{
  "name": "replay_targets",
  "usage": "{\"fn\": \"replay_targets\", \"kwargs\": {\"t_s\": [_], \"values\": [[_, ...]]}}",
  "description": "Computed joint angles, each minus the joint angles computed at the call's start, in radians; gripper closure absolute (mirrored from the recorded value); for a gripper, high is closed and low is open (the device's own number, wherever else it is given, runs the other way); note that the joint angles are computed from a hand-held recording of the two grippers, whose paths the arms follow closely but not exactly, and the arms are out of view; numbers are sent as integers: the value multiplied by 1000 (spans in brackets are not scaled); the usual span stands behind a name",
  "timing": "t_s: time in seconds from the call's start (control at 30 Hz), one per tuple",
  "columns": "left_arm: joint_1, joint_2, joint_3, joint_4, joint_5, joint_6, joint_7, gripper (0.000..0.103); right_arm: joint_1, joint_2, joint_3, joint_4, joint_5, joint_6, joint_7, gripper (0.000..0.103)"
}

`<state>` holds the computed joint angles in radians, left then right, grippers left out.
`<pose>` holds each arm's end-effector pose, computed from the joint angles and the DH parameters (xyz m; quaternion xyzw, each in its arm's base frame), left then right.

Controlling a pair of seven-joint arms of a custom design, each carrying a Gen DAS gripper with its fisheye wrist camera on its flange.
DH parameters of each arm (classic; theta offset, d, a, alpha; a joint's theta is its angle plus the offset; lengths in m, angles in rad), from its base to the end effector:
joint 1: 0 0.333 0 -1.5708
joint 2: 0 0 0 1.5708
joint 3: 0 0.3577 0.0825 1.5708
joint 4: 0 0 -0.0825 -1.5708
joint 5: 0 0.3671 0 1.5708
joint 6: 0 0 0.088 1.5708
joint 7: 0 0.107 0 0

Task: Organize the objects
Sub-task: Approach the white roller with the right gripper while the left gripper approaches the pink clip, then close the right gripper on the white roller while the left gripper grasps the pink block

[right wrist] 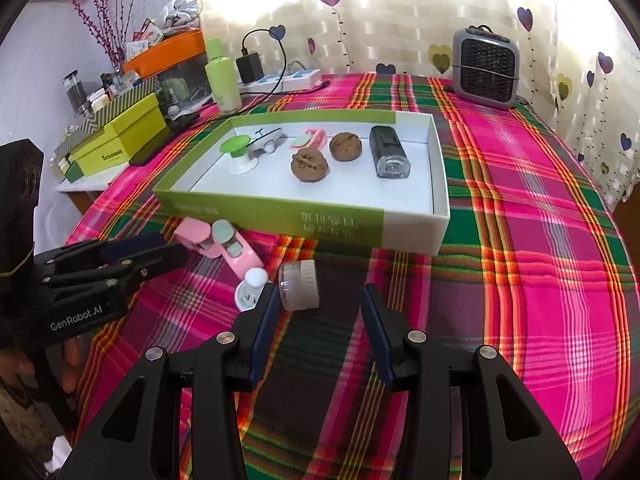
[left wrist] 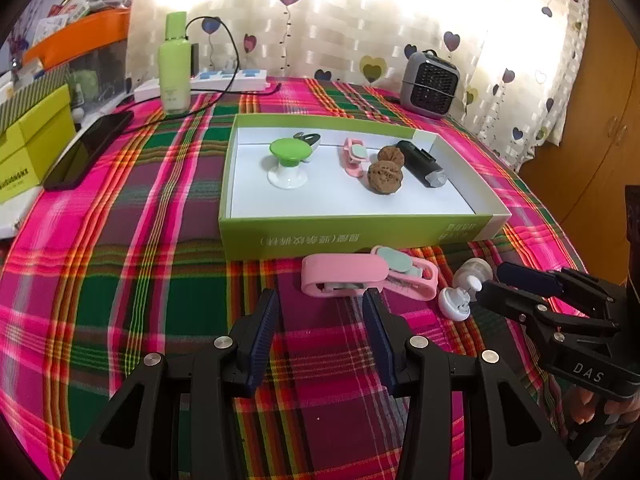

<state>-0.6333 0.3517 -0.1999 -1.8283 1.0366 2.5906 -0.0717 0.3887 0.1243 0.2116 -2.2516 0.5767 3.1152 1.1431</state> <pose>0.4470 -0.4943 0.4326 -0.6721 0.6436 -0.3078 0.1984 0.4961 0.2789 0.4412 -0.7874 0.4967 -0.1286 0.3416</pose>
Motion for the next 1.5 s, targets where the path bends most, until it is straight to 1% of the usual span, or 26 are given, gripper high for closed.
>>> {"fn": "replay_targets", "kwargs": {"t_s": [0.1,0.17,0.3,0.33,0.4,0.43,0.47,0.5,0.57,0.67,0.7,0.8,0.97,1.1,1.27,1.37,1.43,1.5], "values": [[5,1,0,4,-4,1,19,60,25,7,-31,7,-62,1,49,60],[9,6,-2,10,-13,-1,45,56,20,15,-27,18,-74,-2,51,60],[10,13,-1,22,-23,-7,89,55,19,35,-30,42,-108,-21,60,60],[10,14,0,25,-26,-8,99,55,17,37,-30,44,-111,-24,62,60],[14,20,-1,33,-33,-1,132,55,-17,43,9,55,-65,-34,14,60],[15,24,-2,37,-42,-3,149,55,-27,44,19,58,-45,-38,-5,62],[16,28,-2,42,-50,-5,166,55,-28,43,22,58,-34,-39,-16,67],[17,31,-1,46,-58,-1,179,55,-28,43,23,59,-26,-41,-25,70],[18,34,3,45,-61,24,186,55,-26,42,22,59,-12,-41,-35,74],[18,36,9,43,-62,56,201,55,-12,40,8,56,-17,-29,-30,82],[17,39,11,46,-64,62,208,55,-7,39,2,53,-23,-23,-25,82],[13,41,17,45,-63,87,216,55,-8,38,1,51,-25,-18,-19,82],[14,37,22,29,-62,162,226,55,-16,34,9,48,-14,-17,-30,82],[9,27,17,8,-88,171,248,55,-16,27,4,37,-17,-12,-36,83],[9,12,18,-13,-96,205,262,55,-15,20,-7,27,-22,-8,-27,83],[-3,8,32,-1,-76,164,257,55,-20,20,-3,26,-14,-8,-31,83],[0,10,36,8,-59,156,253,55,-24,19,0,25,-9,-7,-38,83],[3,19,33,25,-53,137,276,55,-25,19,1,26,-6,-9,-42,83]]}}
